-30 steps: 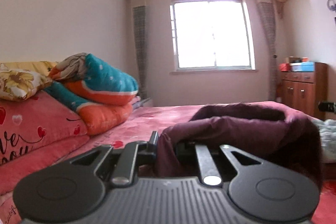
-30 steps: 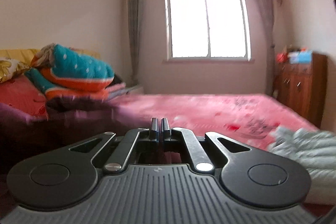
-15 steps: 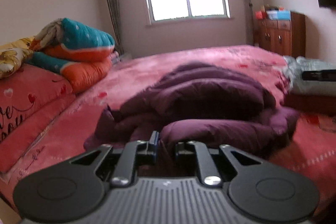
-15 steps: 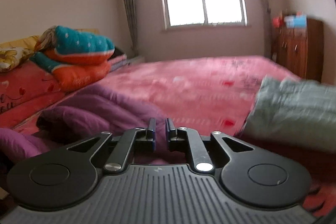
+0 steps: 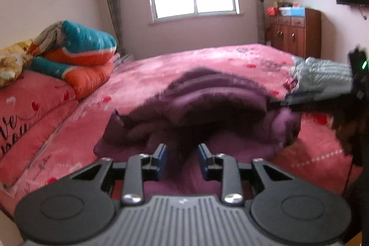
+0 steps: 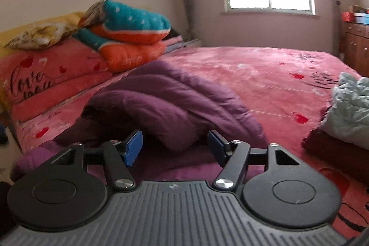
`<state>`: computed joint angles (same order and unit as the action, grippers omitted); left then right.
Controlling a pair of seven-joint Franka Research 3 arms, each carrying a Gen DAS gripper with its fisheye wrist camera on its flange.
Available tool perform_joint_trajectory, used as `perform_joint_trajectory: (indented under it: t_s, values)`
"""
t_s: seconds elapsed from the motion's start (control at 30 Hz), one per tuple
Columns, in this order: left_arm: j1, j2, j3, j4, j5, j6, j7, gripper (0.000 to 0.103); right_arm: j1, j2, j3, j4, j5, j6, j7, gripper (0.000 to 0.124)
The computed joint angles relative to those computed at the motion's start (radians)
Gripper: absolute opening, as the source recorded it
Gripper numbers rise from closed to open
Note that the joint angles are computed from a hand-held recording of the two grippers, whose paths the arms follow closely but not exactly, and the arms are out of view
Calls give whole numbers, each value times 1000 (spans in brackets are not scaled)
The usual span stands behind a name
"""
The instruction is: Fold large clothes
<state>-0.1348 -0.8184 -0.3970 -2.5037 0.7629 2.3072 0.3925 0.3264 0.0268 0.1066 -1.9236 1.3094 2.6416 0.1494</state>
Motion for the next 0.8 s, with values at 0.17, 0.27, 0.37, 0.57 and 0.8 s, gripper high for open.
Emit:
perform_joint_trajectory:
  t_s: [0.17, 0.27, 0.37, 0.57, 0.8]
  values:
    - [44, 40, 105, -34, 27, 159, 61, 29, -8, 98, -7, 109, -278, -49, 295, 76]
    - [79, 119, 177, -52, 9, 295, 123, 29, -21, 173, 1, 195, -403, -92, 428, 76]
    - [128, 216, 223, -53, -23, 438, 171, 29, -31, 236, 18, 261, -488, -114, 463, 76]
    - [182, 418, 250, 22, -93, 622, 329, 28, -18, 341, 48, 380, -630, -110, 508, 79]
    - [299, 585, 234, 163, -86, 729, 397, 29, 11, 531, 70, 654, -754, -127, 566, 79]
